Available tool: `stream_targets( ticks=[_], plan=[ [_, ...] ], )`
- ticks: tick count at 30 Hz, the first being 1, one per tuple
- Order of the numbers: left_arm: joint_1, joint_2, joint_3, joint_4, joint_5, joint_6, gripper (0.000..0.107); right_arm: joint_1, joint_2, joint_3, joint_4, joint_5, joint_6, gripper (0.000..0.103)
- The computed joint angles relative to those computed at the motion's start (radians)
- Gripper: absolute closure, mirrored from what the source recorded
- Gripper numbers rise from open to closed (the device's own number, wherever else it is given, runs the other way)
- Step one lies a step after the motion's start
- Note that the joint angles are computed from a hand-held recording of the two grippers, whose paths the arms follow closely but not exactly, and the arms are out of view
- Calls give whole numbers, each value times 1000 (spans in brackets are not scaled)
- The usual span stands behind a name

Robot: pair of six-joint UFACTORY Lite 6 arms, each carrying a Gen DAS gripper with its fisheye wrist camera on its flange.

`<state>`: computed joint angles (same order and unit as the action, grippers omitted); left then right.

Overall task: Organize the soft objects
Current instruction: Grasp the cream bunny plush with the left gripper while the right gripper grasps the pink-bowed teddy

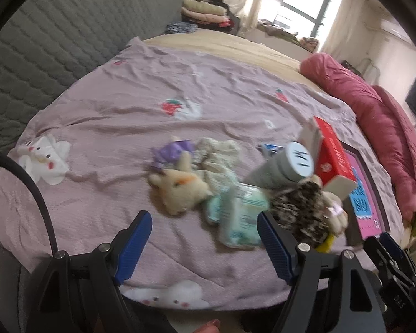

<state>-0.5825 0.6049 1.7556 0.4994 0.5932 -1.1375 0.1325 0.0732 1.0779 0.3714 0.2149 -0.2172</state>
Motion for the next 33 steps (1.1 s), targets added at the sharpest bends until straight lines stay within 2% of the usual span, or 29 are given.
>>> stream_targets(
  ticks=[7, 11, 17, 24, 27, 33],
  plan=[
    [84, 36, 7, -54, -43, 47, 29, -12, 60, 42, 229, 15, -232, 19],
    [140, 127, 114, -162, -48, 130, 29, -22, 119, 86, 314, 30, -315, 19],
    [205, 334, 378, -317, 16, 247, 29, -16, 185, 145, 317, 27, -319, 19],
    [262, 497, 544, -522, 41, 400, 30, -10, 251, 207, 358, 30, -378, 19],
    [277, 531, 565, -587, 10, 461, 31, -16, 301, 259, 376, 42, -402, 19],
    [290, 539, 545, -661, -55, 539, 38, -27, 418, 383, 254, 65, -312, 19]
  ],
)
